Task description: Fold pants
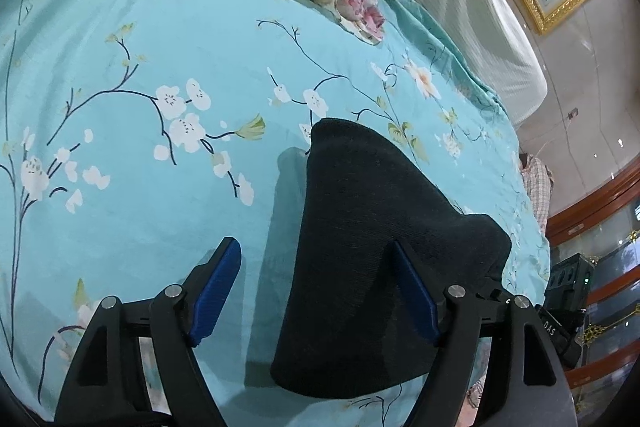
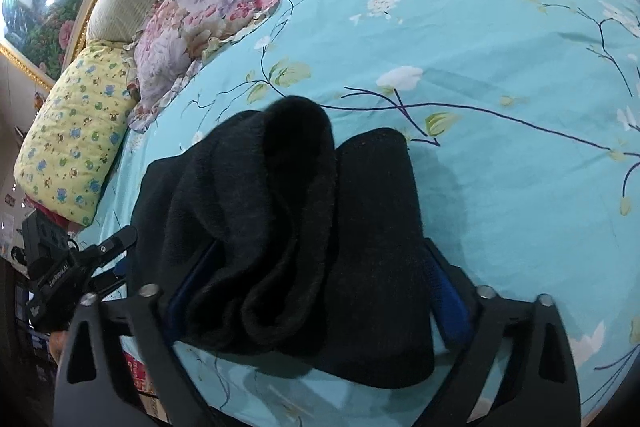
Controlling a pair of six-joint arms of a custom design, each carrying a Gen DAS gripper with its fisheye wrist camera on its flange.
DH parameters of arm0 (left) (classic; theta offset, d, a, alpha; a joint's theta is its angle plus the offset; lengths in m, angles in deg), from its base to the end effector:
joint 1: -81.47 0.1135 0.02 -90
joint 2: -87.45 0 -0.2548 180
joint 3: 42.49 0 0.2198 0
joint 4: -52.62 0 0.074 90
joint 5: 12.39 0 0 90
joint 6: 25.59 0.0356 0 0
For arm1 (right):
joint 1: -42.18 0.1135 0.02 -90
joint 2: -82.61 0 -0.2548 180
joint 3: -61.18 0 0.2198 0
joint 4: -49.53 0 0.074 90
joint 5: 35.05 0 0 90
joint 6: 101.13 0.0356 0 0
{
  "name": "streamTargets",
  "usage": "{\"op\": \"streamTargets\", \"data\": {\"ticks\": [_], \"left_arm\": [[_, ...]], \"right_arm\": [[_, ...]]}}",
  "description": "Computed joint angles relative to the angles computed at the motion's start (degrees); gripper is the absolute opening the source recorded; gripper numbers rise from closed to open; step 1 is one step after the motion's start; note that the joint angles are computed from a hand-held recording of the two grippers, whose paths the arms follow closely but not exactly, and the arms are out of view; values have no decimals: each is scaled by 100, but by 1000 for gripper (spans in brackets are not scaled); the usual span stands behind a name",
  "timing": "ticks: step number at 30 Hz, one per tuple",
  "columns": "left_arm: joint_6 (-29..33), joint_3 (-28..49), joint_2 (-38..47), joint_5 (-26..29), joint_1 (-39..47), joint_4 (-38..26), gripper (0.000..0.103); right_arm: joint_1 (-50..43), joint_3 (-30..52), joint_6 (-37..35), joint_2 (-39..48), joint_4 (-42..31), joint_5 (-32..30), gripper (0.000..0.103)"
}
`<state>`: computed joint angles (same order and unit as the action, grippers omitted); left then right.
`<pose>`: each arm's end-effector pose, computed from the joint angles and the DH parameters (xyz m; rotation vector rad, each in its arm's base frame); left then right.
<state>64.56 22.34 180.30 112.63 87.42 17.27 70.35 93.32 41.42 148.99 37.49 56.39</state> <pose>0.2736 0.0080 0.1725 0.0611 2.5530 -0.7702 0.1550 0.0820 0.1441 0.5346 2.4158 0.6191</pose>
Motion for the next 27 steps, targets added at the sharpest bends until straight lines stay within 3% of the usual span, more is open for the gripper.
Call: {"op": "streamTargets", "data": {"ticks": [8, 18, 20, 22, 27], "left_arm": [[-142, 140, 300, -87, -304, 96, 79], [-266, 292, 536, -243, -704, 191, 79], [-207, 284, 534, -237, -744, 169, 75], [-163, 329, 584, -79, -828, 94, 57], [-192, 134, 308, -255, -978, 246, 41]], "right_arm": [[-330, -317, -279, -239, 307, -414, 60], [-735, -782, -354, -454, 853, -971, 53], [-791, -844, -369, -455, 947, -1037, 53], [-816, -892, -370, -468, 1019, -1076, 53], [-844, -978, -365, -523, 1125, -1136, 52]]}}
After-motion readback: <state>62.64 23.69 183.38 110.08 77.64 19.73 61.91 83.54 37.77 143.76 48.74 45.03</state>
